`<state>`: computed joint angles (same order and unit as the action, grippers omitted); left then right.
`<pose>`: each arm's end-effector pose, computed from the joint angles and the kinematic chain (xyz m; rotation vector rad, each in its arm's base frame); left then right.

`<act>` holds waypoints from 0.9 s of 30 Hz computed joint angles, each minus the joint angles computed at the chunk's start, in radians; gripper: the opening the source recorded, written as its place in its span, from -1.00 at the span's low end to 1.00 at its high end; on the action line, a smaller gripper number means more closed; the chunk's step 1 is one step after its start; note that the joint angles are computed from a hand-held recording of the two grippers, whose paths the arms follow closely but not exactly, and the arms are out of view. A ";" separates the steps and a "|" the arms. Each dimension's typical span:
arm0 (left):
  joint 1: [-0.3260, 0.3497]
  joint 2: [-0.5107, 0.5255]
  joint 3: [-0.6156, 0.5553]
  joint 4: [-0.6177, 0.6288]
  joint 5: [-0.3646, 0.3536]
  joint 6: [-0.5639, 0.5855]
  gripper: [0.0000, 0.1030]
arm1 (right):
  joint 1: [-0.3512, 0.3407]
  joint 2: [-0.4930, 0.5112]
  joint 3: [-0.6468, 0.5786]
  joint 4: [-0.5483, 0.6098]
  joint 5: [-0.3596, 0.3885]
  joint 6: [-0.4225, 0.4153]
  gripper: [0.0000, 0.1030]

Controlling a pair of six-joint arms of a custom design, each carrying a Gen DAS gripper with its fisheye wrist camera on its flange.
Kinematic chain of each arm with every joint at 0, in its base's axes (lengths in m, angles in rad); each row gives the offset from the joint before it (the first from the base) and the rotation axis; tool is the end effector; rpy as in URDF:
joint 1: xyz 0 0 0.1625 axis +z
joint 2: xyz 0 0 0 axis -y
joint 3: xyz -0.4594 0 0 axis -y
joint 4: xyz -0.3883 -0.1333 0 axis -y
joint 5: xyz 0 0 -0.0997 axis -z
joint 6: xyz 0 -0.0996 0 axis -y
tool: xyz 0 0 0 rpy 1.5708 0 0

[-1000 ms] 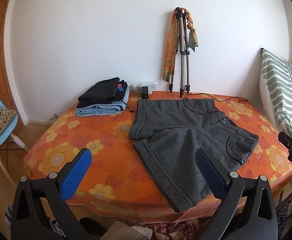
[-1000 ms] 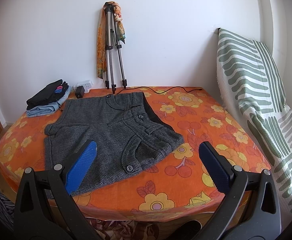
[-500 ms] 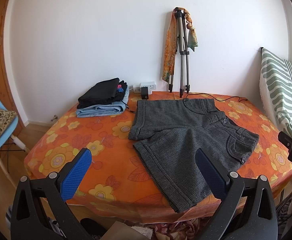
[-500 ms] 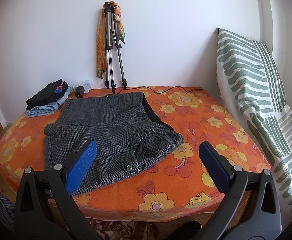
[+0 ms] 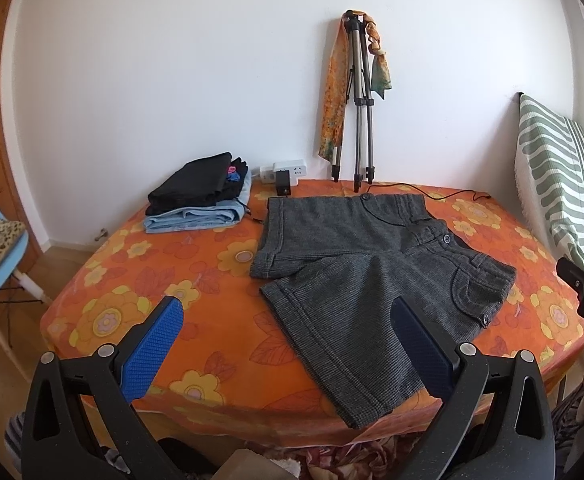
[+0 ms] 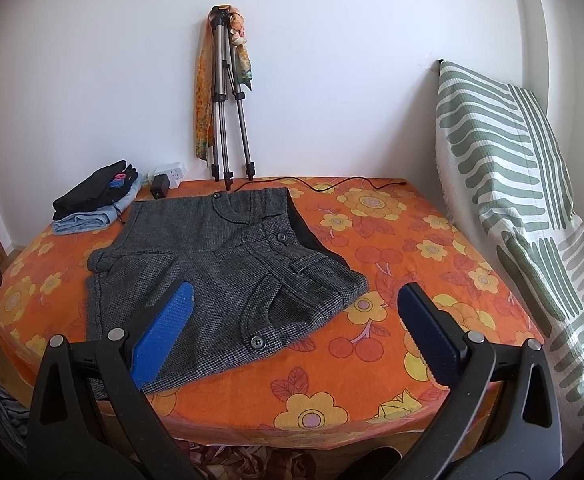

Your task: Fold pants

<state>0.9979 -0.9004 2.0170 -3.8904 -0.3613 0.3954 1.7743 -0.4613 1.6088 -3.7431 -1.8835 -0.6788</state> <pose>-0.0940 -0.5635 0.2539 0.0774 1.8752 -1.2631 0.2427 -0.6684 0.0490 0.8146 -2.2131 1.1971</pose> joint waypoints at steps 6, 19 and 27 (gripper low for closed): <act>0.023 -0.025 0.015 0.103 -0.047 -0.070 1.00 | -0.008 -0.001 -0.028 0.009 -0.002 -0.021 1.00; 0.073 -0.076 0.025 0.334 -0.129 -0.144 0.65 | -0.040 -0.016 -0.141 0.241 -0.028 0.048 0.94; 0.102 -0.135 0.041 0.581 -0.247 -0.215 -0.12 | -0.083 -0.010 -0.272 0.561 -0.040 0.261 0.70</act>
<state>1.1002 -1.0358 2.0581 -3.3094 -0.6082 0.1799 1.6913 -0.4714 1.3371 -3.1824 -1.9236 -0.4174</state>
